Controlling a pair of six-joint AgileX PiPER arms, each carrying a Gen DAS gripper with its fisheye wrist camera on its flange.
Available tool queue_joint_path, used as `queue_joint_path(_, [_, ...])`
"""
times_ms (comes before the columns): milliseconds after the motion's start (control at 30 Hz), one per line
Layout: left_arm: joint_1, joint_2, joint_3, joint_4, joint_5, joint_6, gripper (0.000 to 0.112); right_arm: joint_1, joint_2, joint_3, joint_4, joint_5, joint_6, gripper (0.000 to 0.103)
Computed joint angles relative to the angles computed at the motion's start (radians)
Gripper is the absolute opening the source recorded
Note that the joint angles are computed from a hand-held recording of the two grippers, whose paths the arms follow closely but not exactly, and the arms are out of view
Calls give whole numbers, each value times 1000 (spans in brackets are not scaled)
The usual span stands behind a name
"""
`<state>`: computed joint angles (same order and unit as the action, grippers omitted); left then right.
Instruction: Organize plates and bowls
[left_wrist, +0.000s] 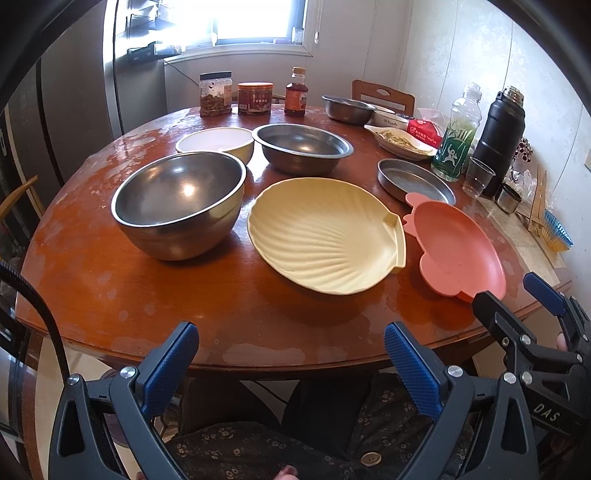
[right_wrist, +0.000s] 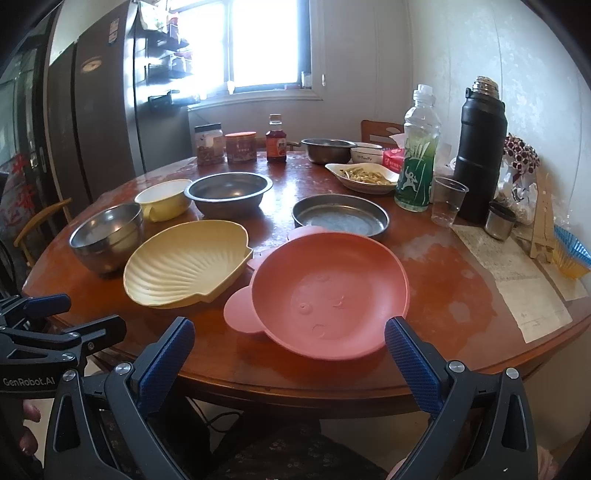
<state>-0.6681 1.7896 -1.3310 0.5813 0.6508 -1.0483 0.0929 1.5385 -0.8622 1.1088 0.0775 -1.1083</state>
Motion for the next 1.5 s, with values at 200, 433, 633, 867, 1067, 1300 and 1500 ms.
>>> queue_joint_path(200, [3,32,-48,-109,-23,126,101,-60,11,-32,-133,5,139,103])
queue_joint_path(433, [-2,148,-237,-307,28,344,101,-198,70,-141,-241,150,230,103])
queue_joint_path(633, [-28,229,-372,-324,76,376,101,-256,174,-268,-355,267,303,101])
queue_joint_path(867, [-23,301,-500,-376,118,404,91,-285,270,-368,-334,311,277,84])
queue_joint_path(1067, [-22,320,-525,-453,106,415,76,-303,364,-490,-360,421,277,57])
queue_joint_path(1300, [-13,426,-683,-535,195,435,59,-316,436,-582,-358,498,254,38])
queue_joint_path(1500, [-37,493,-796,-479,262,405,55,-324,447,-580,-345,522,209,19])
